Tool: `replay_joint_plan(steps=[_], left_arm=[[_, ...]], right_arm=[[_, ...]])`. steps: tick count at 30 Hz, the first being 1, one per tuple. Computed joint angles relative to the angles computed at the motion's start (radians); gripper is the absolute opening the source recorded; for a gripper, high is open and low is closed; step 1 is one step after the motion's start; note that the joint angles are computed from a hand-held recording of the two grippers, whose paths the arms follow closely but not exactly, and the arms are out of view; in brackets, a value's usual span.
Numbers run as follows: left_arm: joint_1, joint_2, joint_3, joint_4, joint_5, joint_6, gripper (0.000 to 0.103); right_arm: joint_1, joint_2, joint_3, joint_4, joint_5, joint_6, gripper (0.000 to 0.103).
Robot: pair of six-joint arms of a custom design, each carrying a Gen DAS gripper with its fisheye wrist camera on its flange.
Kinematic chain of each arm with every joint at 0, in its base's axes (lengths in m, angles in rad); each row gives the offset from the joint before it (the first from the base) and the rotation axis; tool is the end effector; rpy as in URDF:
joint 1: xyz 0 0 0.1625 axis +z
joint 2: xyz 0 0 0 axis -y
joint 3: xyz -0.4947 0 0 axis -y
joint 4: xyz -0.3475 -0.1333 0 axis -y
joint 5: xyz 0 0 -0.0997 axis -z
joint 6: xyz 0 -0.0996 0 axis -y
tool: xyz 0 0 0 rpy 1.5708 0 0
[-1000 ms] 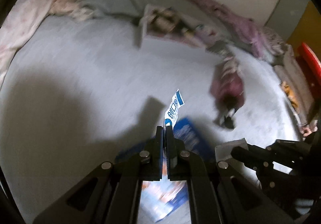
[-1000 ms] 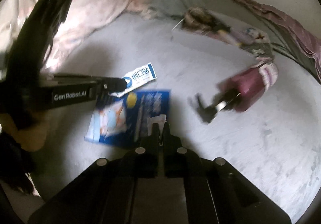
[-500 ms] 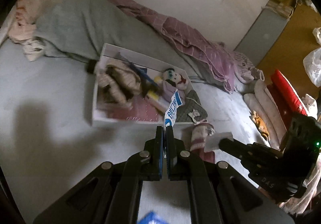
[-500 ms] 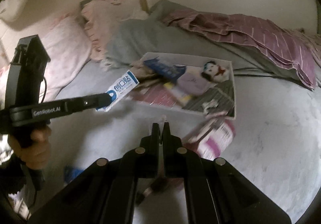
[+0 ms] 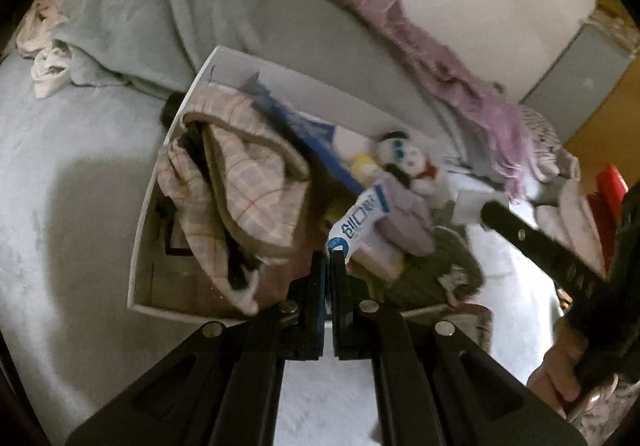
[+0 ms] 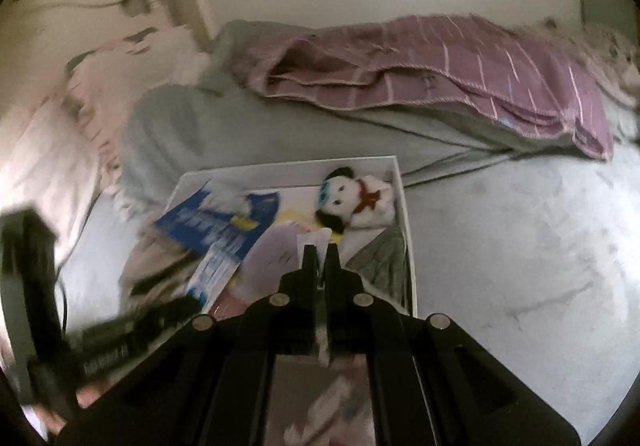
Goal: Organize soft objects
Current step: 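Lower the bandage box into the white box and open the left tool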
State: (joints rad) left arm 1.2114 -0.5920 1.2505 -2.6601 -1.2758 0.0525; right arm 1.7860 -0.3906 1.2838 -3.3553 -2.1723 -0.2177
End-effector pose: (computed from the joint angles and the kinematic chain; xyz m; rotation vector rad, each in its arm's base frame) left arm -0.1350 -0.8207 0.1810 0.4905 2.7995 -0.6787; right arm 0.2464 -0.7669 0.1061 0.1629 -2.3448 1.1098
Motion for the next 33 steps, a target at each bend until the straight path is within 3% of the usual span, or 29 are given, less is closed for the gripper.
replay_joint_plan(steps=[5,8,9,10,13,15,16,26,33], left_arm=[[0.014,0.028,-0.035,-0.002,-0.013,-0.041,0.001],[0.014,0.026,-0.036,-0.003,0.002,-0.041,0.002],[0.011,0.026,-0.036,-0.003,0.012,-0.034,0.003],[0.009,0.025,-0.033,-0.005,0.02,-0.028,0.004],[-0.001,0.015,-0.013,-0.019,0.035,-0.004,0.022],[-0.005,0.002,0.015,-0.054,0.03,0.022,0.055],[-0.006,-0.005,0.028,-0.072,0.025,0.032,0.058],[-0.023,-0.046,0.098,-0.142,0.071,0.119,0.06],[-0.04,-0.084,0.158,-0.149,0.101,0.161,0.06]], right_arm=[[-0.018,0.04,-0.076,-0.003,-0.01,0.033,0.008],[-0.028,0.035,-0.072,-0.003,0.023,0.044,0.033],[-0.032,0.032,-0.064,-0.016,0.043,0.049,0.046],[-0.033,0.03,-0.06,-0.028,0.052,0.049,0.051],[-0.032,0.03,-0.062,-0.042,0.053,0.044,0.056],[-0.031,0.025,-0.056,-0.038,0.059,0.048,0.057],[-0.031,0.021,-0.049,-0.041,0.065,0.047,0.057],[-0.009,-0.031,0.082,-0.102,0.075,0.003,0.06],[0.012,-0.066,0.156,-0.1,0.058,-0.026,0.072]])
